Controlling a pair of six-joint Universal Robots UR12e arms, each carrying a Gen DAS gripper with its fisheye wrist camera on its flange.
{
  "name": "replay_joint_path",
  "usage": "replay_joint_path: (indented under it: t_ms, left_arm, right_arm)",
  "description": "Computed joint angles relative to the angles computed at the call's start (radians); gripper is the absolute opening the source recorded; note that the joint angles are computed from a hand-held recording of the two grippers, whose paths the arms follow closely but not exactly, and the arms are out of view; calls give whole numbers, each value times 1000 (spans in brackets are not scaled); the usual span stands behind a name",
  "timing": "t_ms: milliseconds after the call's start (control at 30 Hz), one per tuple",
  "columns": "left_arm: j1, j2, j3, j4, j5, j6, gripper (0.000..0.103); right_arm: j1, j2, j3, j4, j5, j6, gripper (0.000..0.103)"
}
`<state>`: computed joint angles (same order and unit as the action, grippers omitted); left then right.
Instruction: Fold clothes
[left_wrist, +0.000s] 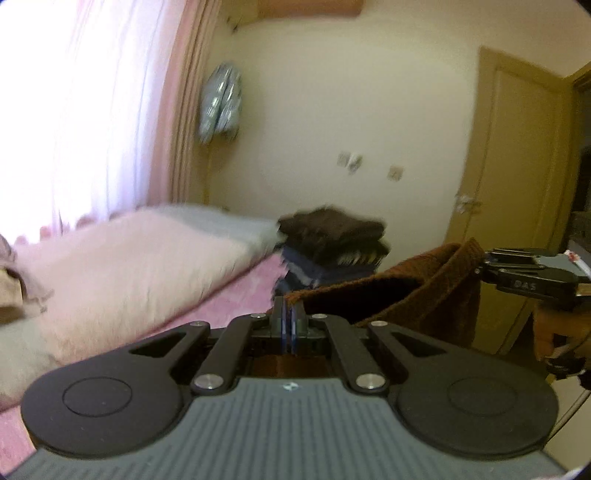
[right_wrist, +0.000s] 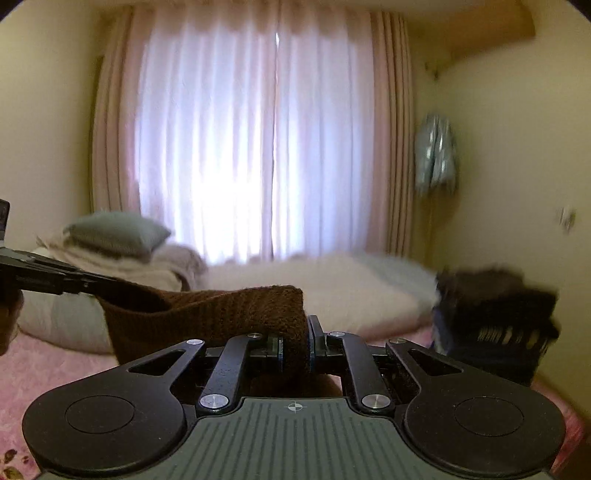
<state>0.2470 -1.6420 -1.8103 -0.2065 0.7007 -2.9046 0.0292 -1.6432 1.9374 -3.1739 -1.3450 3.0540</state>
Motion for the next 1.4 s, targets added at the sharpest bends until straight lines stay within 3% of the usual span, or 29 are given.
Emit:
replay_joint_path:
  t_ms: [200,300,367,467,567,600,633,667,733,800,933,1000,1067,1167,1300,1400]
  left_arm:
    - [19,58,-1,-8,-83,-63,0]
    - [19,55,15,-17,-52,-124,0]
    - [20,46,22,-21,9,-171,0]
    - [19,25,24,-38,162,-266,1]
    - [3,-14,15,-87,392,-422,3]
    - [-3,-33,14,-110,470,-482,7]
    - [-8,-50,13,-129,537,-532,21]
    - [-15,-66,5,-138,598,-569,30]
    - [-26,-89,-21,-156,688,-629,30]
    - [-27,-97,-57,-183,719,-676,32]
    - [-43,-96,-132,-254,720,-659,36]
    - [-45,-94,-169,-295,672,-643,40]
    - [-57,-92,-202,-326,651,-581,48]
    - [-66,-110,-221,-386,621,-463,49]
    - [-59,-141,-253,-375,553,-374,51]
    - [-54,-173,-268,-318,505,-362,50]
  right_arm:
    - [3,-19,-71,4,-5,-105,11]
    - [-11,43,-166,53,71,-182,11]
    - [-13,120,-256,108,146,-240,11]
    - [6,286,-434,233,275,-343,11]
    - [53,465,-622,446,381,-467,12]
    - [73,522,-675,503,388,-507,33]
    - [94,571,-710,521,364,-530,58]
    - [113,620,-745,533,334,-549,100]
    - [123,684,-779,565,351,-539,102]
    - [117,725,-804,625,355,-457,102]
    - [78,699,-699,717,321,-370,102]
    - [57,664,-628,752,280,-337,102]
    - [27,609,-528,789,246,-292,102]
    - [-18,524,-383,814,199,-245,102]
    - [-52,424,-202,820,167,-203,102]
    - [-63,381,-102,785,170,-177,102]
